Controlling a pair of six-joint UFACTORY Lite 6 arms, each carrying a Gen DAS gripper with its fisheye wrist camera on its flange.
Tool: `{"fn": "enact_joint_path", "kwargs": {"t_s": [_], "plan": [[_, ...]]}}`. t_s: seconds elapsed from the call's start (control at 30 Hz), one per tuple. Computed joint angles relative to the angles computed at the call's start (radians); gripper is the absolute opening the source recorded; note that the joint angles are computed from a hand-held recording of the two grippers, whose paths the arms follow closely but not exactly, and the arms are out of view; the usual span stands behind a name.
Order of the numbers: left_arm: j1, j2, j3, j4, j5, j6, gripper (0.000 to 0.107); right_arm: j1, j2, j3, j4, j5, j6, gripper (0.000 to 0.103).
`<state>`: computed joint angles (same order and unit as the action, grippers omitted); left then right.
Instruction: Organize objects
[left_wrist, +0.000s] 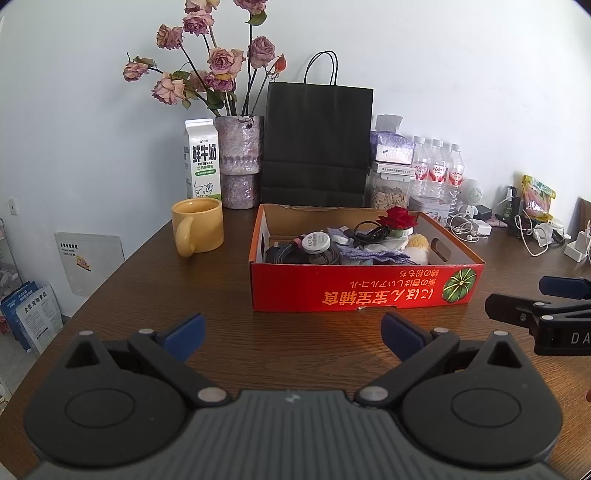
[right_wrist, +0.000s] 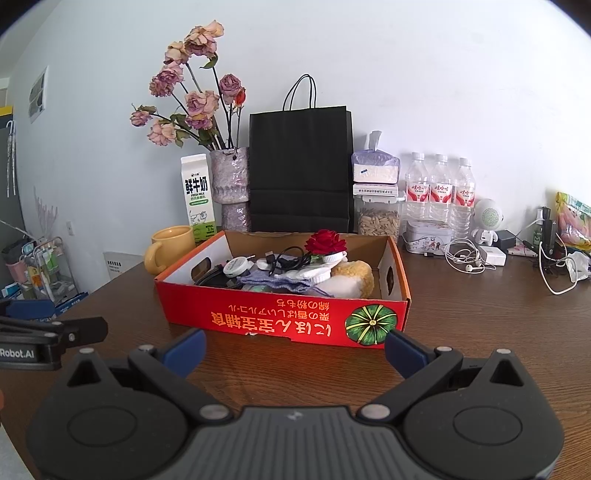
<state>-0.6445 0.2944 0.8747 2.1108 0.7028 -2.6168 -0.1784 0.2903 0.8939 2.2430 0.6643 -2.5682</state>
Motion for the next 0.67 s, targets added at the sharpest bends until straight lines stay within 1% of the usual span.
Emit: {"fn": "enact_joint_path", "kwargs": {"t_s": [0.67], "plan": [[-0.004, 0.003, -0.004, 0.008, -0.007, -0.012, 0.103, 0.004, -0.002, -0.004, 0.006, -0.001, -0.005, 0.103]]}}
